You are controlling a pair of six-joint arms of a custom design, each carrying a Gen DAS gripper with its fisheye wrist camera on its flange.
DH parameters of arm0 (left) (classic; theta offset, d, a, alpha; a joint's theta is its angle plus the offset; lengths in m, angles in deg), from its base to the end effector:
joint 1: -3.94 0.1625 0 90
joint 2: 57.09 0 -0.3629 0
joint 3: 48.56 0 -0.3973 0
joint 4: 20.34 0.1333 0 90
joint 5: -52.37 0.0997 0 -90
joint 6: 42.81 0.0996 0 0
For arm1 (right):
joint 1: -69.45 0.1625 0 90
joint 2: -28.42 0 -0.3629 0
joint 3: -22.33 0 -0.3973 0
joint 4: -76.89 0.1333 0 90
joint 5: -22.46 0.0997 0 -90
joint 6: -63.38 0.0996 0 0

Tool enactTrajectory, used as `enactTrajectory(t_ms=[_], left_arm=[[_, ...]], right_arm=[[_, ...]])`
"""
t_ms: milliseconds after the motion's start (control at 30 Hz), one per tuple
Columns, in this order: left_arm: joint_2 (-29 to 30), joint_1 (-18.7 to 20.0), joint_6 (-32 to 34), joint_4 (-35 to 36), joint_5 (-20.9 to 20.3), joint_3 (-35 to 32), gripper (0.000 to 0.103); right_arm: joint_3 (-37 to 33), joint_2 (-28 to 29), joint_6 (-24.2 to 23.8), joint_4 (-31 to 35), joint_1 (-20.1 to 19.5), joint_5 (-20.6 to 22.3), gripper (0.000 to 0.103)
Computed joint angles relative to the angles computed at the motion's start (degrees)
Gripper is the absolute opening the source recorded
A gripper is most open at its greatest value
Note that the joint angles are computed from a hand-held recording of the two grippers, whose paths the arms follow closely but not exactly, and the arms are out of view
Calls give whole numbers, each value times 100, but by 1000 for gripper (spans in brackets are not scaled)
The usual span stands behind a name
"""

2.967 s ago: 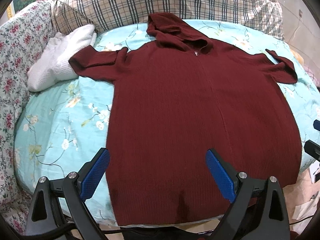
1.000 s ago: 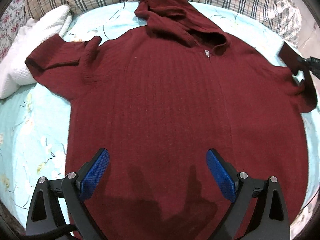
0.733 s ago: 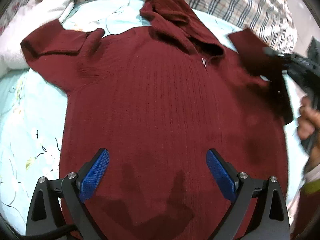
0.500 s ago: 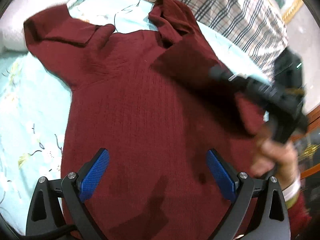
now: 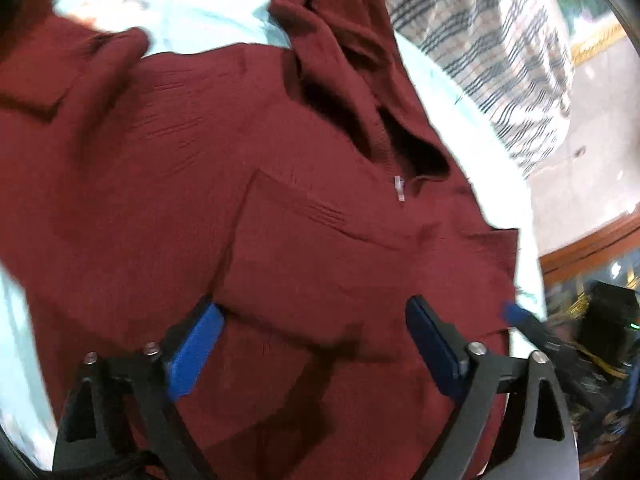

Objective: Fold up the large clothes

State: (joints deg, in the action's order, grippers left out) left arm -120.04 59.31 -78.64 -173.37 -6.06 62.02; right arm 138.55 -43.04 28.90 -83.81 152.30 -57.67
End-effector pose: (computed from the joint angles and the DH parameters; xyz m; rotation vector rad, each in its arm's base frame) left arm -0.1608 -0.5591 0.1368 -0.1337 2.7449 -0.7511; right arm 0.0832 -0.5447 0.1822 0.7790 -2.9474 0.7497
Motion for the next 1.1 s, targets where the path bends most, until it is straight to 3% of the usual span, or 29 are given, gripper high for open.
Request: enactTrajectory(t_ms=[33,67,100,133,167,200,333,433,500,567,633,833,867,933,1100], left_arm=[[110,-32,143,32,204,-97,85],[179,-62,272,46,380,-147,69],[250,-100,442,110,525,-223,36],[300,-92,536,215,528,-309,15],[300,-64,554,248,454,-338,7],[284,-94,609,64,470,-276,6],[-30,-641,1002,-984,1669,335,6],[-237,-587,666,-846,2284,467,6],[-414,-389,458,-829,2190,555,6],[-446,-320,444,-1063,2250,631,6],[-466,-318,451,-1252,2309,727,6],[-225,-315,555,-1274,2270,611,6],[-207,-334,577,-1303,2266,613,6],[-209,-389,622,-1353,2273,643,6],[-167,-409,693,-1261,2233,594,6]], right_arm=[[72,-121,53,-36,-61,34,25],[178,-282,110,-101,-157,79,25],[247,-398,170,-169,-217,86,25],[310,-516,221,-238,-283,83,25],[363,-609,288,-348,-337,72,25],[395,-685,328,-416,-387,81,25],[460,-956,498,-847,-557,21,25],[327,-972,591,-1056,-606,-240,25],[121,-809,693,-1136,-588,-526,26],[-121,-617,753,-1025,-582,-729,36],[-437,-341,820,-844,-561,-881,61],[-1426,580,807,-145,-446,-1259,61],[-1539,673,831,18,-425,-1310,59],[-1750,829,834,326,-409,-1365,8],[-1658,701,826,-103,-461,-1516,6]])
